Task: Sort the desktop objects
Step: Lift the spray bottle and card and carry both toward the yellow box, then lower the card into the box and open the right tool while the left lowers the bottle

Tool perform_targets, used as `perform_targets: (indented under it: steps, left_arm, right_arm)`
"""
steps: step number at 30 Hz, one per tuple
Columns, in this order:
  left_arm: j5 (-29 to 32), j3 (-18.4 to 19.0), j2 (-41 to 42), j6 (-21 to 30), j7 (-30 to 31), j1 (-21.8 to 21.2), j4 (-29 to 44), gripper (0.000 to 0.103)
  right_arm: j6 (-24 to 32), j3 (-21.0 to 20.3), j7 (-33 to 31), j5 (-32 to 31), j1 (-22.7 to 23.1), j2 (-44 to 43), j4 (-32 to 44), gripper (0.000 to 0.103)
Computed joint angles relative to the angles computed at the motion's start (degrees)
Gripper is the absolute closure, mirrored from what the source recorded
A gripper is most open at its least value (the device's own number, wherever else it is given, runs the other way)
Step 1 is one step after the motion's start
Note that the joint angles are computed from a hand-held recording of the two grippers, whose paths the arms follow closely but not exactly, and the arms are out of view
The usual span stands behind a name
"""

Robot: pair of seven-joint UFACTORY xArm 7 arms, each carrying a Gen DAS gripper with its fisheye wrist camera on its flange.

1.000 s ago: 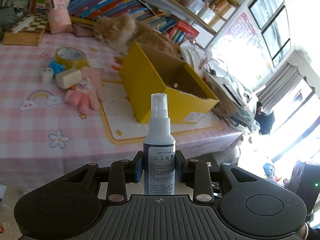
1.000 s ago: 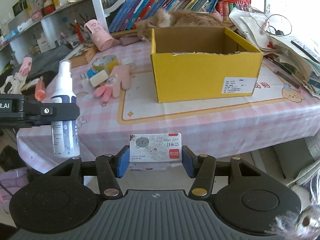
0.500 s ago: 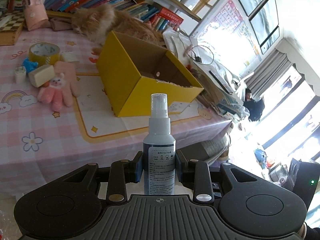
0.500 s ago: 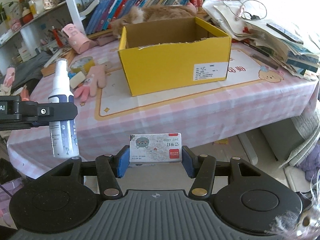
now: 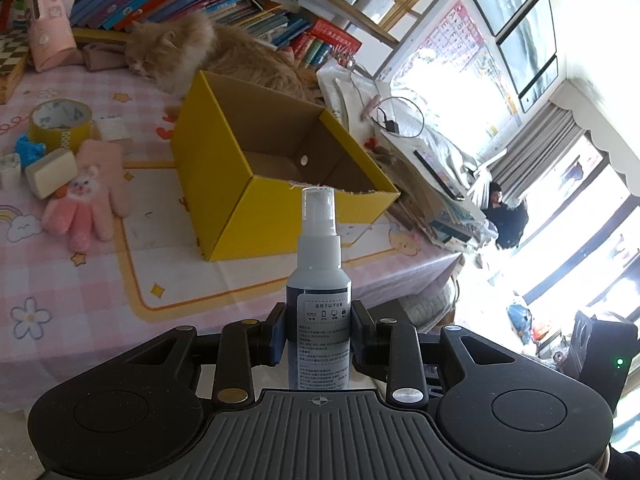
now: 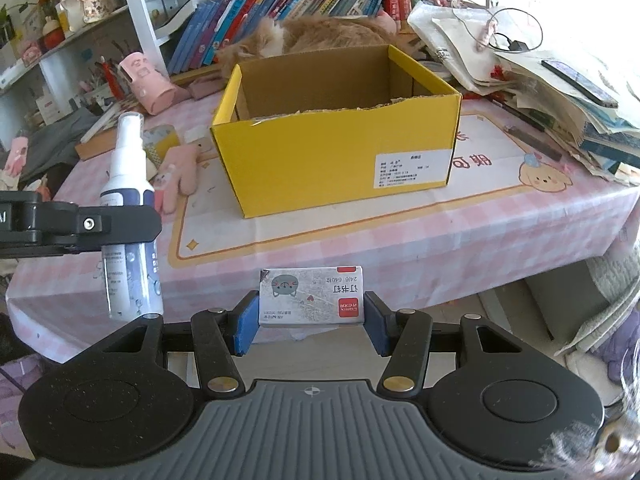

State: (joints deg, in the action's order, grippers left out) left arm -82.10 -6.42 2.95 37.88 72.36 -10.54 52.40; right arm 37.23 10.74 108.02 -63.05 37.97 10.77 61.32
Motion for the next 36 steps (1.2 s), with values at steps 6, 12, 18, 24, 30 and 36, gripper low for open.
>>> perform_targets:
  steps: [6, 12, 18, 24, 30, 36]
  left_arm:
    - [0.89, -1.09, 1.94, -0.96, -1.48, -0.86, 2.4, 0.072]
    - [0.01, -1.84, 2.5, -2.44, -2.48, -1.52, 3.97, 0.072]
    - [-0.6, -2.54, 3.58, -4.09, -3.33, -2.23, 6.56, 0.072]
    - [-1.83, -3.52, 5.49, -6.89, -3.54, -3.01, 9.9, 0.072]
    - [-3.03, -4.43, 7.36, -10.18, -3.61, -3.63, 13.13, 0.072]
    - [-3.06, -5.54, 10.18, -13.91, -4.17, -4.23, 17.07, 0.072]
  right_arm:
    - [-1.42, -0.47, -0.85, 0.28, -1.64, -1.52, -1.89, 0.052]
    - [-3.17, -0.6, -1.77, -0.55, -3.66, -2.47, -2.99, 0.052]
    - [-5.49, -1.05, -3.57, -2.0, -5.6, -3.27, -3.3, 0.052]
    - [-8.87, -1.8, -5.69, -3.49, -7.85, -3.69, -3.21, 0.052]
    - [-12.29, -2.84, -7.79, -6.7, -10.12, -4.03, -2.44, 0.052]
    - [-15.36, -4.0, -10.91, -10.62, -12.83, -4.0, -0.54, 0.052]
